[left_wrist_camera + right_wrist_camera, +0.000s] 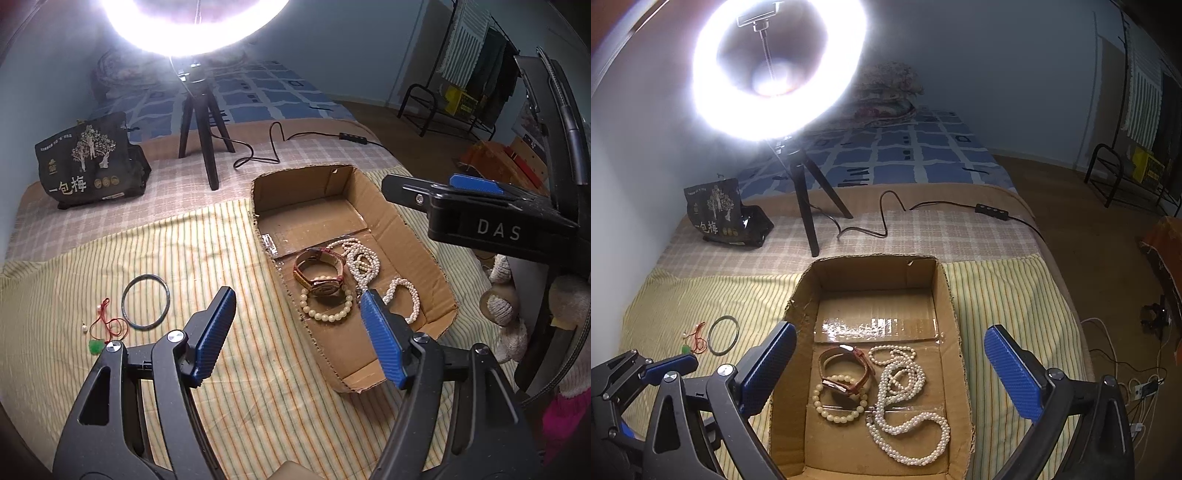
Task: Organize jewelry
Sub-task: 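Move both tools back toward the black bangle and jade pendant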
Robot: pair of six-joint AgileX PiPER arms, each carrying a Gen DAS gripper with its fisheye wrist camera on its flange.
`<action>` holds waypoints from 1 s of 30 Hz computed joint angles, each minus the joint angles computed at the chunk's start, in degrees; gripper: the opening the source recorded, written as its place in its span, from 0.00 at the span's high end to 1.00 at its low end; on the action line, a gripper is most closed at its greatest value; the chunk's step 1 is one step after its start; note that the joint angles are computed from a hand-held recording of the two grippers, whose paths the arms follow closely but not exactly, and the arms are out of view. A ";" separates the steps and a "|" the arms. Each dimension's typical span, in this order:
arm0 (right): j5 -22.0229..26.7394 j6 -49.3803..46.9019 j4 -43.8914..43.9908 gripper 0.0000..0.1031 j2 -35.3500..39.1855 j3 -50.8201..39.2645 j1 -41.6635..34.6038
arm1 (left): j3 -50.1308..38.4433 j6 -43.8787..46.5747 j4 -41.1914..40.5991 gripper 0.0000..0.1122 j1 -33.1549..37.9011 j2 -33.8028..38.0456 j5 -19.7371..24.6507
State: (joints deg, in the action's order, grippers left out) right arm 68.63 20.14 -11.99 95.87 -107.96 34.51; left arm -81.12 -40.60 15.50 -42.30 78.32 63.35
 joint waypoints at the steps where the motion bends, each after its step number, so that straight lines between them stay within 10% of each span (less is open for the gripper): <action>1: 0.13 0.15 -0.26 0.00 0.02 -0.06 0.27 | 0.17 0.10 -0.09 0.36 0.10 -0.29 0.08; 16: -3.44 6.07 -7.72 0.00 -0.56 1.01 6.56 | 8.71 5.39 -2.61 0.36 7.73 -9.08 -0.51; 30: 1.11 2.60 -1.84 0.00 7.74 -10.03 10.29 | 16.94 23.98 -13.96 0.36 29.58 -19.37 0.50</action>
